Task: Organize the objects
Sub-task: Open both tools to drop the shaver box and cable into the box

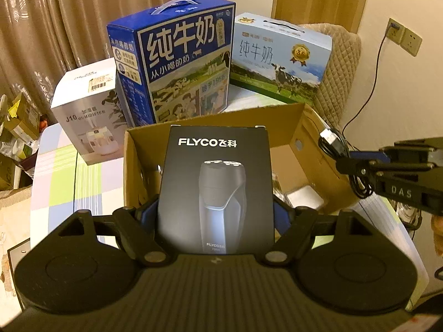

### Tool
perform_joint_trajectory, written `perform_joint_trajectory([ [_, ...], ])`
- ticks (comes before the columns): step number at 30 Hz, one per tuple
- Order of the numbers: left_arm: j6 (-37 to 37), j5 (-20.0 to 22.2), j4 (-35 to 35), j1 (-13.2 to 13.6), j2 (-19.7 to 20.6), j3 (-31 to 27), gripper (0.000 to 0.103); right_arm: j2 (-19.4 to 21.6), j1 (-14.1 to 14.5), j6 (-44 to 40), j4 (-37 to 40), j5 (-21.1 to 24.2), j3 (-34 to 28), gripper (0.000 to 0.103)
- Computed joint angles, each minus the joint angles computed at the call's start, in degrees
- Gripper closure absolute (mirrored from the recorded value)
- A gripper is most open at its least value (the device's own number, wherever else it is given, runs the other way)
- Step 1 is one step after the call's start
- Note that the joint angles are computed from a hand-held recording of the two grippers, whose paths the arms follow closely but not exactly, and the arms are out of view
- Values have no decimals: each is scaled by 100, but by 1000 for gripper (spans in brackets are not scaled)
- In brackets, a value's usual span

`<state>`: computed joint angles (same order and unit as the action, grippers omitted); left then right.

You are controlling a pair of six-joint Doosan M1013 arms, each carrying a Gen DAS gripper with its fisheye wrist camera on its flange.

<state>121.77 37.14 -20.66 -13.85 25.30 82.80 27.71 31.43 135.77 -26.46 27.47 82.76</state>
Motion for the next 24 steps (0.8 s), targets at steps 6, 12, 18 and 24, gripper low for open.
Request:
perform_joint_trajectory([
  [6, -162, 11, -78, -9, 164, -215, 27, 44, -41, 101, -10, -42, -14, 92],
  [12, -426, -152, -473, 12, 316, -259, 17, 45, -66, 136, 33, -88, 55, 92],
  [18, -292, -309, -624, 50, 288, -56, 17, 52, -100, 118, 157, -95, 107, 92],
  [24, -199, -354, -527, 51, 236, 40, 17, 75, -92, 68, 217, -129, 51, 92],
])
